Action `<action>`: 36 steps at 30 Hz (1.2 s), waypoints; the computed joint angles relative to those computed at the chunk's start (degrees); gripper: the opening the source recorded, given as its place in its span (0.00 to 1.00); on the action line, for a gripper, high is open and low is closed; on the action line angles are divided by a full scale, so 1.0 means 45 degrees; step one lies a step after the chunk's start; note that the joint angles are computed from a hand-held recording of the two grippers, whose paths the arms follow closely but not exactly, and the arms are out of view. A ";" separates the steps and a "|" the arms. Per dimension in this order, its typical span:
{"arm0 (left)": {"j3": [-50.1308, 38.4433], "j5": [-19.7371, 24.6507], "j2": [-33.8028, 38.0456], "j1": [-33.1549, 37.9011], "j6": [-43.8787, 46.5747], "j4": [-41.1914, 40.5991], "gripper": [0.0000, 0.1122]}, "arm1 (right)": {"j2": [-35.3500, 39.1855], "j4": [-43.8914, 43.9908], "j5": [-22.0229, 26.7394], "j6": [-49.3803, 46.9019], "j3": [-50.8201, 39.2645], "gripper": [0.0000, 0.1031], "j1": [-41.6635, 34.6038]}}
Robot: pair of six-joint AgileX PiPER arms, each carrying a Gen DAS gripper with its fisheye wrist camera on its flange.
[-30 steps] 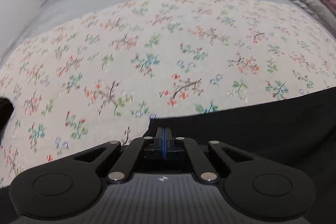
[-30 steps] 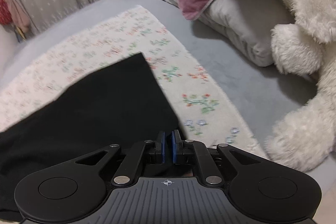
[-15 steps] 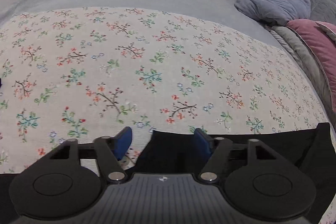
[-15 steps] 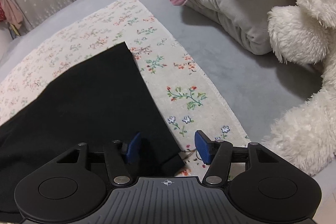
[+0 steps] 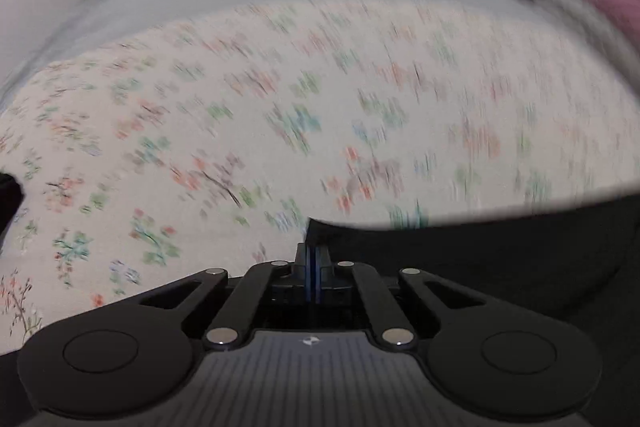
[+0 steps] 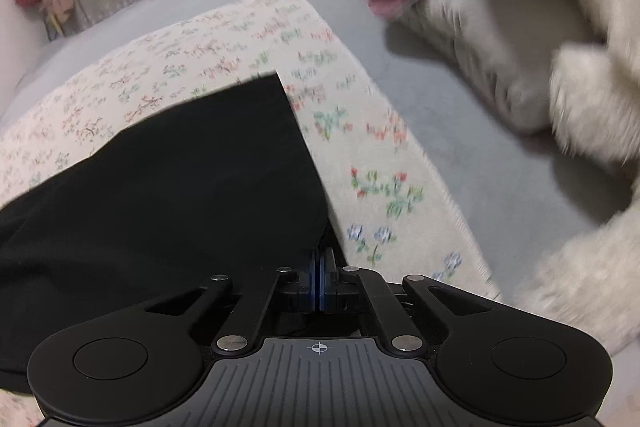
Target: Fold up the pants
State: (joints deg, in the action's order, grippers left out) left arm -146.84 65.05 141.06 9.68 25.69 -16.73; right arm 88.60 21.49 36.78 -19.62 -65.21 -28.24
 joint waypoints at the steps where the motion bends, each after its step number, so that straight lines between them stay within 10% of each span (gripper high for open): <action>1: 0.0147 -0.0343 -0.0142 0.0173 -0.0279 -0.0380 0.16 | -0.0373 -0.0023 -0.0142 0.0027 0.0149 0.00 0.0024; 8: 0.4034 -0.4109 -0.1560 -0.0260 0.0255 -0.0238 0.16 | -0.0656 -0.0320 0.0526 -0.0885 0.0300 0.00 0.0001; 16: 0.5087 -0.5341 -0.1844 -0.0342 0.0192 0.0536 0.18 | -0.1200 0.0191 -0.0456 -0.1644 0.1064 0.00 -0.0018; 22: 0.5586 -0.5497 -0.1841 -0.0223 0.0097 0.1349 0.23 | -0.0174 0.0093 0.0788 -0.1293 0.0244 0.00 -0.0475; 36: 0.8796 -0.4622 -0.5866 0.2200 0.0809 -0.1947 0.54 | -0.1800 -0.0634 -0.0869 0.0781 0.0436 0.15 0.1285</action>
